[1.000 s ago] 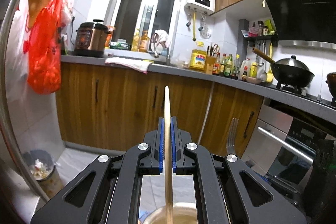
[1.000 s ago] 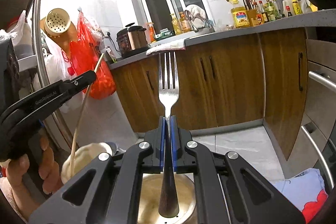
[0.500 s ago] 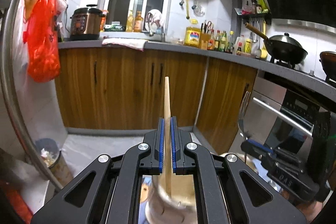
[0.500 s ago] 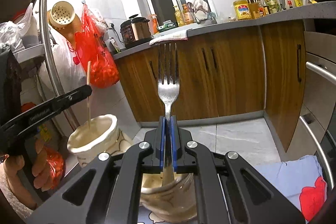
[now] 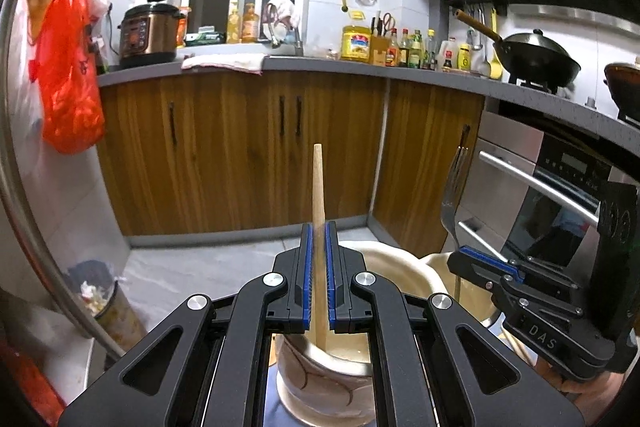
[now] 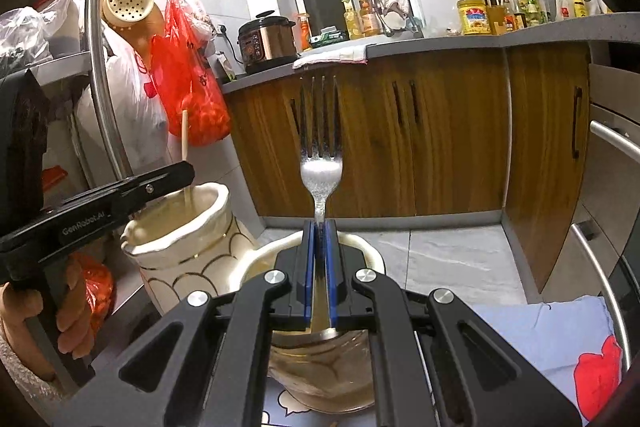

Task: Organize utensils
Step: 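Drop the chopstick into the holder with the left tool while the right tool drops the fork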

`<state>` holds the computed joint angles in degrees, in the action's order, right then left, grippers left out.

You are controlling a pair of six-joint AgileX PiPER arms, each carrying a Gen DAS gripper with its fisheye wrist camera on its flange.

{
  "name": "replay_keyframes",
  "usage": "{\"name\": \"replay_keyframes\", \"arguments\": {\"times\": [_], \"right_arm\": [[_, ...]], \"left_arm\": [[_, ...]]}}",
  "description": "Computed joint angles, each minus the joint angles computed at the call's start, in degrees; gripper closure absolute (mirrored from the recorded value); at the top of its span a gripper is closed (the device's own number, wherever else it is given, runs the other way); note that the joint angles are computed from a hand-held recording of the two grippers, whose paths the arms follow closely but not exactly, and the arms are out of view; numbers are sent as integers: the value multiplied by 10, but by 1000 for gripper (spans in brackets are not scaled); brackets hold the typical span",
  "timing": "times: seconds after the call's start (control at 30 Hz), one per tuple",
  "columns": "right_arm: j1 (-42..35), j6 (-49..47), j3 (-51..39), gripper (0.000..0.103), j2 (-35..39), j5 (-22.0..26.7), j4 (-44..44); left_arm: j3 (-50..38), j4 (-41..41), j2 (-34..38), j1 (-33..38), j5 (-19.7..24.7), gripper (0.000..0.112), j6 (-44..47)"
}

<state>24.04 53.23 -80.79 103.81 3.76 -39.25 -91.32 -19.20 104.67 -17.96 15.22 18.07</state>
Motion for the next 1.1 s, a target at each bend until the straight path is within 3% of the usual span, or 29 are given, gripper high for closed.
{"name": "replay_keyframes", "arguments": {"times": [0.07,0.33,0.5,0.57,0.67,0.8,0.97,1.1], "right_arm": [[0,-33,2,98,0,-2,29],[2,74,2,98,-1,1,-79],[1,105,2,98,0,6,-108],[0,103,1,97,0,6,-105],[1,125,-3,97,3,11,-126],[0,114,-5,97,5,8,-112],[-4,195,3,97,3,-1,-193],[-6,182,4,97,3,-6,-179]], "left_arm": [[4,-11,-2,-2,-3,106,15],[18,48,-8,-13,-23,105,-24],[21,159,-8,-22,-30,105,-125],[19,143,-5,-21,-26,105,-107],[26,190,-8,-26,-33,105,-142],[27,179,-7,-27,-34,105,-131],[23,135,-6,-24,-29,105,-98],[25,144,-6,-25,-32,104,-104]]}}
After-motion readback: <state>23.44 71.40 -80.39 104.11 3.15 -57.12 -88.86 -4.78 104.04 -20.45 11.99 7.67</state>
